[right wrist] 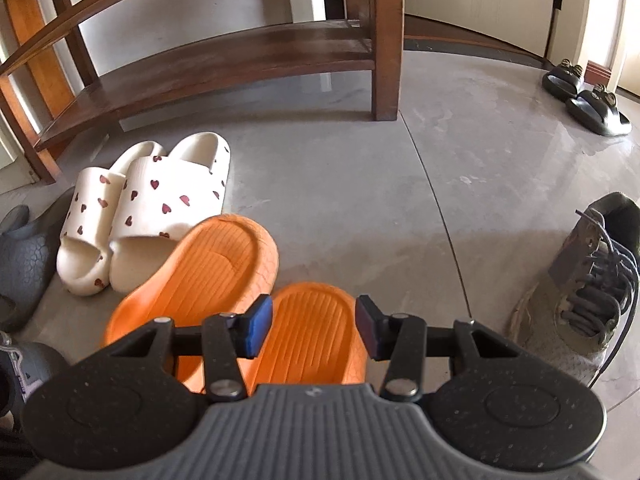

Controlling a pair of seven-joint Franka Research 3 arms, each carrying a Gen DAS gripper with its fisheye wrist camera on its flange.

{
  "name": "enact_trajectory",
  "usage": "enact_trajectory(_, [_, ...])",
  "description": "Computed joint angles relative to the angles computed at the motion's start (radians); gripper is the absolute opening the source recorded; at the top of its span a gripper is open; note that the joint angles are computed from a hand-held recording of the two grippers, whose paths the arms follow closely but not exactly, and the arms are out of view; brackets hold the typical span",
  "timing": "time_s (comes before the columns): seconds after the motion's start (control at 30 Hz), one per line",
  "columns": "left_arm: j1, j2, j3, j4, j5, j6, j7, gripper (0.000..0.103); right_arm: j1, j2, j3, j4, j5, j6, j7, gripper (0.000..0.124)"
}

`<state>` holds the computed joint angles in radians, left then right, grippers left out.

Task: Organize scattered shoes
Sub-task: 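Lower the orange slide beside the other orange slide and open the left gripper, then move the left gripper to a grey sneaker and grasp its heel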

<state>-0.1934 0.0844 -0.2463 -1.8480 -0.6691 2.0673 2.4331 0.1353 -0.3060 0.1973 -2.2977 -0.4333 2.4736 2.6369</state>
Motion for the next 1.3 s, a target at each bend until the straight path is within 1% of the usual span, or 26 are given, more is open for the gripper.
enact_trajectory(0.03, [0.007, 0.008, 0.001, 0.021, -0.022, 0.013, 0.071, 0.028, 0.0, -0.002, 0.001, 0.0, -0.001, -0.004, 0.0, 0.05])
enact_trajectory(0.07, [0.009, 0.014, -0.002, 0.033, -0.051, 0.054, 0.138, 0.029, 0.0, -0.005, 0.004, 0.0, -0.005, -0.011, 0.003, 0.05])
enact_trajectory(0.1, [0.009, 0.022, -0.007, 0.04, -0.077, 0.102, 0.185, 0.03, 0.001, -0.008, 0.005, 0.0, -0.005, -0.016, 0.004, 0.05])
enact_trajectory(0.13, [0.006, 0.046, -0.013, 0.067, -0.086, 0.131, 0.216, 0.032, 0.002, -0.011, 0.005, -0.001, -0.004, -0.02, 0.005, 0.05])
enact_trajectory(0.17, [0.002, 0.094, -0.019, 0.124, -0.066, 0.131, 0.221, 0.034, 0.003, -0.017, 0.007, -0.004, 0.0, -0.023, 0.011, 0.05])
enact_trajectory(0.23, [-0.013, 0.163, -0.034, 0.197, 0.027, 0.142, 0.21, 0.034, 0.006, -0.024, 0.01, -0.006, 0.005, -0.028, 0.016, 0.05])
enact_trajectory(0.27, [-0.017, 0.175, -0.043, 0.196, 0.063, 0.176, 0.23, 0.034, 0.008, -0.029, 0.013, -0.009, 0.011, -0.03, 0.024, 0.05])
enact_trajectory(0.3, [-0.018, 0.175, -0.054, 0.177, 0.085, 0.228, 0.263, 0.034, 0.01, -0.035, 0.015, -0.012, 0.018, -0.032, 0.032, 0.05])
enact_trajectory(0.37, [-0.017, 0.181, -0.07, 0.156, 0.13, 0.279, 0.303, 0.034, 0.012, -0.045, 0.018, -0.021, 0.03, -0.026, 0.042, 0.051])
enact_trajectory(0.43, [-0.015, 0.18, -0.078, 0.154, 0.161, 0.285, 0.289, 0.034, 0.015, -0.06, 0.024, -0.032, 0.04, -0.027, 0.054, 0.052])
enact_trajectory(0.5, [-0.019, 0.186, -0.079, 0.178, 0.203, 0.258, 0.238, 0.034, 0.017, -0.069, 0.026, -0.042, 0.052, -0.028, 0.052, 0.052])
enact_trajectory(0.57, [-0.032, 0.199, -0.068, 0.223, 0.263, 0.183, 0.115, 0.03, 0.016, -0.077, 0.027, -0.051, 0.063, -0.03, 0.05, 0.052])
enact_trajectory(0.63, [-0.035, 0.193, -0.065, 0.229, 0.294, 0.153, 0.037, 0.03, 0.012, -0.086, 0.027, -0.06, 0.069, -0.032, 0.047, 0.052])
enact_trajectory(0.83, [-0.057, 0.223, -0.06, 0.293, 0.404, 0.063, -0.12, 0.03, -0.006, -0.117, 0.031, -0.081, 0.07, -0.053, 0.037, 0.052])
enact_trajectory(0.93, [-0.06, 0.237, -0.064, 0.329, 0.419, 0.004, -0.186, 0.033, -0.014, -0.132, 0.038, -0.089, 0.066, -0.074, 0.033, 0.052])
enact_trajectory(0.97, [-0.057, 0.248, -0.068, 0.351, 0.411, -0.03, -0.205, 0.032, -0.019, -0.146, 0.04, -0.097, 0.06, -0.089, 0.034, 0.052])
enact_trajectory(1.0, [-0.051, 0.272, -0.074, 0.39, 0.387, -0.09, -0.226, 0.029, -0.024, -0.156, 0.044, -0.101, 0.056, -0.102, 0.039, 0.052])
enact_trajectory(1.07, [-0.045, 0.323, -0.081, 0.468, 0.348, -0.193, -0.282, 0.028, -0.035, -0.177, 0.049, -0.108, 0.048, -0.127, 0.051, 0.052])
enact_trajectory(1.1, [-0.047, 0.333, -0.082, 0.482, 0.344, -0.213, -0.307, 0.028, -0.04, -0.188, 0.051, -0.111, 0.045, -0.138, 0.057, 0.052])
enact_trajectory(1.13, [-0.051, 0.33, -0.083, 0.473, 0.346, -0.208, -0.319, 0.028, -0.044, -0.194, 0.052, -0.113, 0.043, -0.146, 0.061, 0.052])
enact_trajectory(1.23, [-0.05, 0.313, -0.086, 0.435, 0.353, -0.163, -0.299, 0.028, -0.052, -0.222, 0.057, -0.119, 0.037, -0.174, 0.066, 0.052])
enact_trajectory(1.27, [-0.055, 0.325, -0.081, 0.451, 0.362, -0.178, -0.309, 0.03, -0.053, -0.232, 0.058, -0.123, 0.032, -0.183, 0.06, 0.052])
enact_trajectory(1.3, [-0.059, 0.359, -0.077, 0.503, 0.38, -0.226, -0.341, 0.031, -0.053, -0.234, 0.06, -0.123, 0.03, -0.188, 0.053, 0.052])
